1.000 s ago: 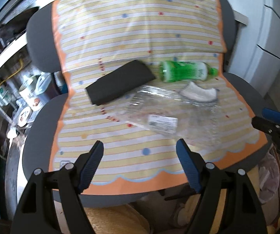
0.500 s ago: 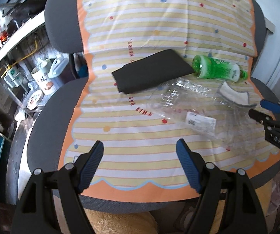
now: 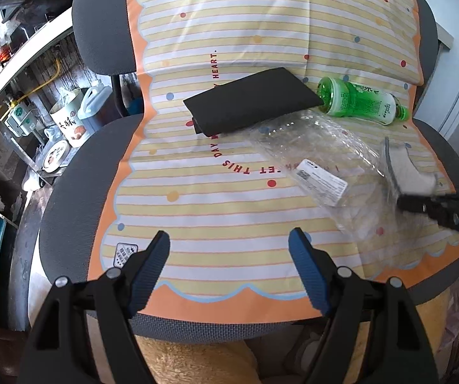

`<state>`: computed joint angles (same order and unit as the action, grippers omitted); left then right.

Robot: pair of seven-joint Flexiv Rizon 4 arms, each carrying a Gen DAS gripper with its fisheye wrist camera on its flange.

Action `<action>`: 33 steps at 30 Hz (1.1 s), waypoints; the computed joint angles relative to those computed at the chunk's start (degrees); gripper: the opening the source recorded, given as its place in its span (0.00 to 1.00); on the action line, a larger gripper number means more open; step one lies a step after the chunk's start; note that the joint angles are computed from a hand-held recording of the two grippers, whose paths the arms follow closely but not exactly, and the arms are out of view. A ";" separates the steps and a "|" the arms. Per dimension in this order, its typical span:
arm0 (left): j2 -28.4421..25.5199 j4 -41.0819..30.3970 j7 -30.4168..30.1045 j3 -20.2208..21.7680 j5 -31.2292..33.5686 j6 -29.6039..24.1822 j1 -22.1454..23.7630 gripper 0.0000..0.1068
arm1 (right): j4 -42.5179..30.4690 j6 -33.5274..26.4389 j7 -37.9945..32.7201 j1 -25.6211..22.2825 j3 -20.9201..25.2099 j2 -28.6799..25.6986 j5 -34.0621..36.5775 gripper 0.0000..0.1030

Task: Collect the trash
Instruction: 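Grasp the grey cloth with the right tool while the left tool grasps the clear tray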

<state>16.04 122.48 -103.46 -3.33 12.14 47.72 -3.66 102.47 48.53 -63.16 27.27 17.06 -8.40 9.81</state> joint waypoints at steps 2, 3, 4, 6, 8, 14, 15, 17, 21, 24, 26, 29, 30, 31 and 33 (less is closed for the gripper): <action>0.07 0.03 -0.09 -0.07 -0.11 0.17 -0.07 0.70 | -0.58 0.22 -2.45 -0.15 1.37 0.24 4.75 0.04; 0.03 0.04 0.04 -0.04 -0.25 0.24 -0.12 0.70 | -0.77 0.38 -3.12 0.06 1.71 0.29 5.97 0.04; -0.09 -0.02 -0.02 -0.12 -0.33 0.25 -0.14 0.70 | -0.74 0.76 -3.32 0.51 1.88 0.44 5.97 0.04; -0.43 -0.07 -0.03 -0.21 -0.62 0.29 -0.30 0.70 | 0.54 2.82 -1.24 2.09 1.64 1.28 1.93 0.04; -0.94 -0.14 -0.29 -0.38 -0.51 0.65 -0.36 0.70 | 3.33 5.40 4.87 3.91 0.35 2.62 -8.25 0.04; -4.04 0.93 0.91 0.76 -5.98 4.52 -2.05 0.61 | 10.22 6.37 20.72 3.24 -1.69 7.54 -34.10 0.04; -4.76 1.01 1.08 0.83 -6.99 5.12 -2.31 0.57 | 10.95 5.69 21.92 2.68 -1.63 8.34 -35.93 0.04; -6.26 1.16 1.23 1.01 -9.22 6.31 -2.85 0.49 | 11.60 5.66 22.38 1.65 -1.54 8.78 -36.46 0.04; -9.15 0.69 0.52 1.19 -12.57 7.13 -3.44 0.37 | 12.86 4.65 22.94 0.34 -1.09 10.03 -36.77 0.04; -10.72 0.11 -0.11 1.06 -13.13 7.19 -3.84 0.32 | 12.86 4.97 22.85 -0.02 -0.91 10.06 -36.48 0.04; -11.46 -0.64 -1.34 0.69 -10.58 7.53 -3.92 0.29 | 13.05 5.23 22.21 -0.19 -0.76 10.66 -35.45 0.04; -11.47 -1.92 -2.50 0.40 -6.65 6.48 -4.11 0.12 | 13.10 4.70 22.02 -0.20 -0.35 11.37 -35.30 0.04; -11.11 -1.93 -2.16 0.53 -6.37 6.53 -4.30 0.12 | 13.18 4.44 21.99 -0.20 -0.22 11.62 -35.68 0.04; -10.16 -1.32 -0.88 0.88 -7.10 7.16 -4.68 0.11 | 13.22 4.16 22.11 -0.21 -0.12 11.75 -36.16 0.04; -7.97 -0.37 1.13 1.32 -7.75 7.44 -5.07 0.07 | 13.24 3.15 22.51 -0.23 0.06 12.00 -37.25 0.04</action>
